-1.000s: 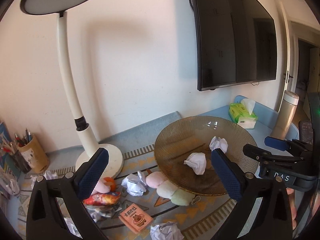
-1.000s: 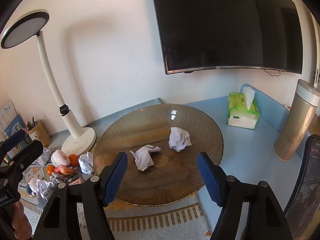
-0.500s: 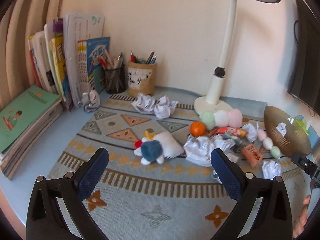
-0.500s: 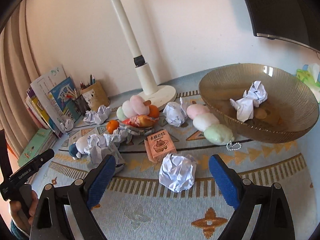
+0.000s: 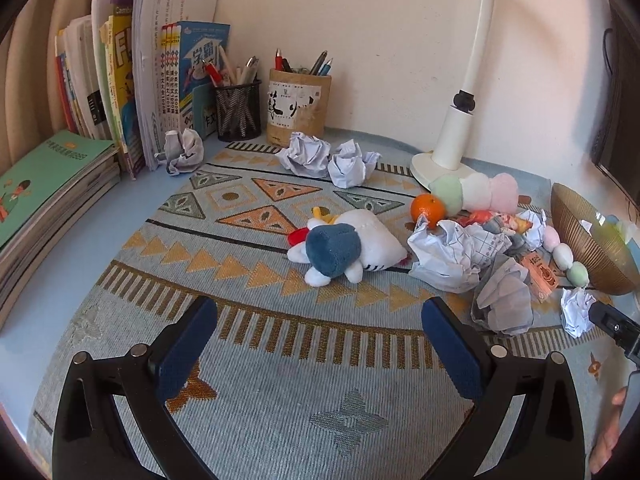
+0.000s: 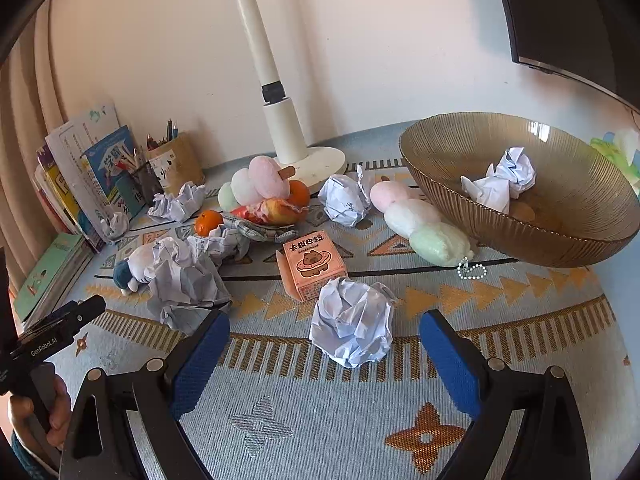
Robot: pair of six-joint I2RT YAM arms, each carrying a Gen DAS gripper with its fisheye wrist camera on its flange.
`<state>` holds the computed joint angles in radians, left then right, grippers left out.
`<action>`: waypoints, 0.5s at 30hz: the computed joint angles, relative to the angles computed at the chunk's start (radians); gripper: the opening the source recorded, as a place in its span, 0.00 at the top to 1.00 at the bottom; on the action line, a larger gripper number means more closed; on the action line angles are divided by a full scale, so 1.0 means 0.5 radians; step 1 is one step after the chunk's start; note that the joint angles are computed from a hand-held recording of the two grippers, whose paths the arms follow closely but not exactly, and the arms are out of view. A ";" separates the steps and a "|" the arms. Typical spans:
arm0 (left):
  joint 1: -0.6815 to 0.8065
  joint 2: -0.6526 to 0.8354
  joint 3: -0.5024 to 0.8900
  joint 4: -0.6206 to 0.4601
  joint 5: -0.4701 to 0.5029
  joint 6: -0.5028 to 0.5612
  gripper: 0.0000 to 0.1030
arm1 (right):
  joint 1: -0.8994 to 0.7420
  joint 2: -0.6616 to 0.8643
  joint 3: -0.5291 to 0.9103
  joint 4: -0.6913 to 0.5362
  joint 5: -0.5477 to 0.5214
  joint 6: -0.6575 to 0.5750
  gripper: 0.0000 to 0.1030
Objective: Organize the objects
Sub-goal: 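Grasp the blue-and-white plush toy with left gripper while right grasps a paper ball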
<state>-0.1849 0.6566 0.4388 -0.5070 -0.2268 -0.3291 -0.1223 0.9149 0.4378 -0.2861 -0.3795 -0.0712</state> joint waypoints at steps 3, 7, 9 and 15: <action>0.164 0.123 0.093 -0.042 0.312 0.329 0.01 | 0.155 0.052 0.112 -0.194 -0.038 0.020 0.07; 0.294 0.344 0.271 -0.002 0.356 0.877 0.01 | 0.484 0.293 0.317 -0.285 -0.054 0.185 0.07; 0.416 0.525 0.345 0.094 0.496 1.087 0.01 | 0.644 0.454 0.403 -0.234 0.012 0.270 0.07; 0.508 1.076 0.532 0.219 0.733 1.324 0.01 | 0.872 0.770 0.450 0.059 0.212 0.380 0.07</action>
